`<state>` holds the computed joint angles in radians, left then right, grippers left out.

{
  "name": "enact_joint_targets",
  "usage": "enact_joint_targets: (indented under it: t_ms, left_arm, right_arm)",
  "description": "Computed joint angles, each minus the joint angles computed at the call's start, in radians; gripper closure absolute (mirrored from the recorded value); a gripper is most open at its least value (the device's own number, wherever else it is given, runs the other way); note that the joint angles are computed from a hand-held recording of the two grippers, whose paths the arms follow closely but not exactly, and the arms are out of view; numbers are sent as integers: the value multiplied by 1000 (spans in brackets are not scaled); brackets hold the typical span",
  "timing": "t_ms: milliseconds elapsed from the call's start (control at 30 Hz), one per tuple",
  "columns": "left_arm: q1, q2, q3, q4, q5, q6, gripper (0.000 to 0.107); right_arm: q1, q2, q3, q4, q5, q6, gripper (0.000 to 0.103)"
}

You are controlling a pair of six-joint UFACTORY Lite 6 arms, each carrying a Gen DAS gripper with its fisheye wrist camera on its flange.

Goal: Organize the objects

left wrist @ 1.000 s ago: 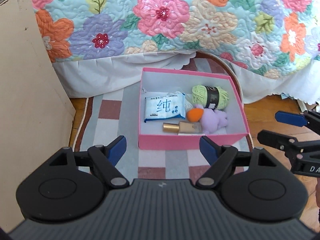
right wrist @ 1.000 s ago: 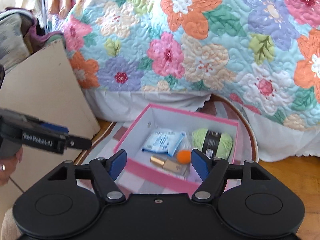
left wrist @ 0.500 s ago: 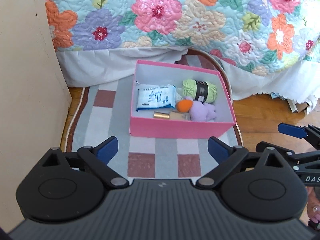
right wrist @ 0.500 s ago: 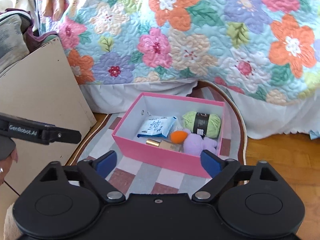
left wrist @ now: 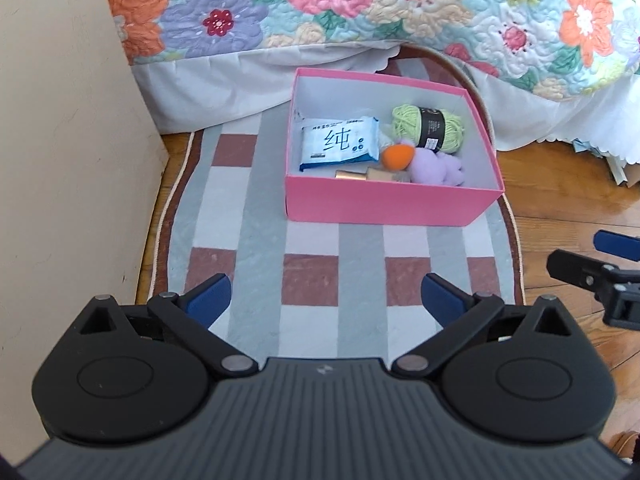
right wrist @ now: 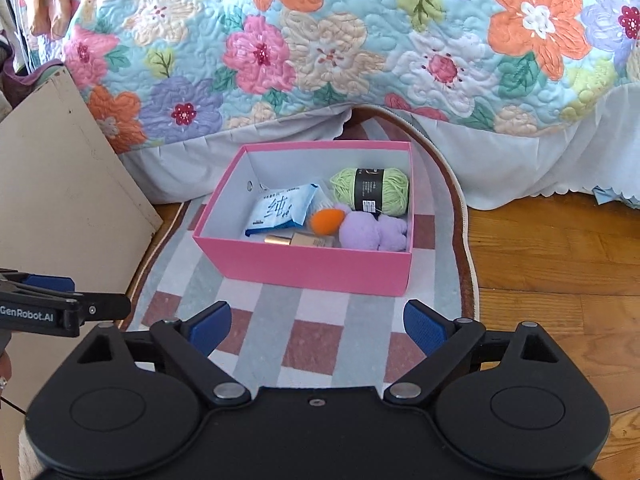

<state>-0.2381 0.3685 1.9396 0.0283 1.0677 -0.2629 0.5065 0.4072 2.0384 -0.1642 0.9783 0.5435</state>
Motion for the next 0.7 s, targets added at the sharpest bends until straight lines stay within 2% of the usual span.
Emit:
enact_joint_targets:
  t_ms: [233,700]
  left_arm:
    - [-36,-4,-32,51,-29,-86,4]
    - [-28,-57,-129,65,-37,-125,4]
  right_arm:
    - [26,13,34,-12,55,-26,8]
    - [56,43,51,-87,96,12,8]
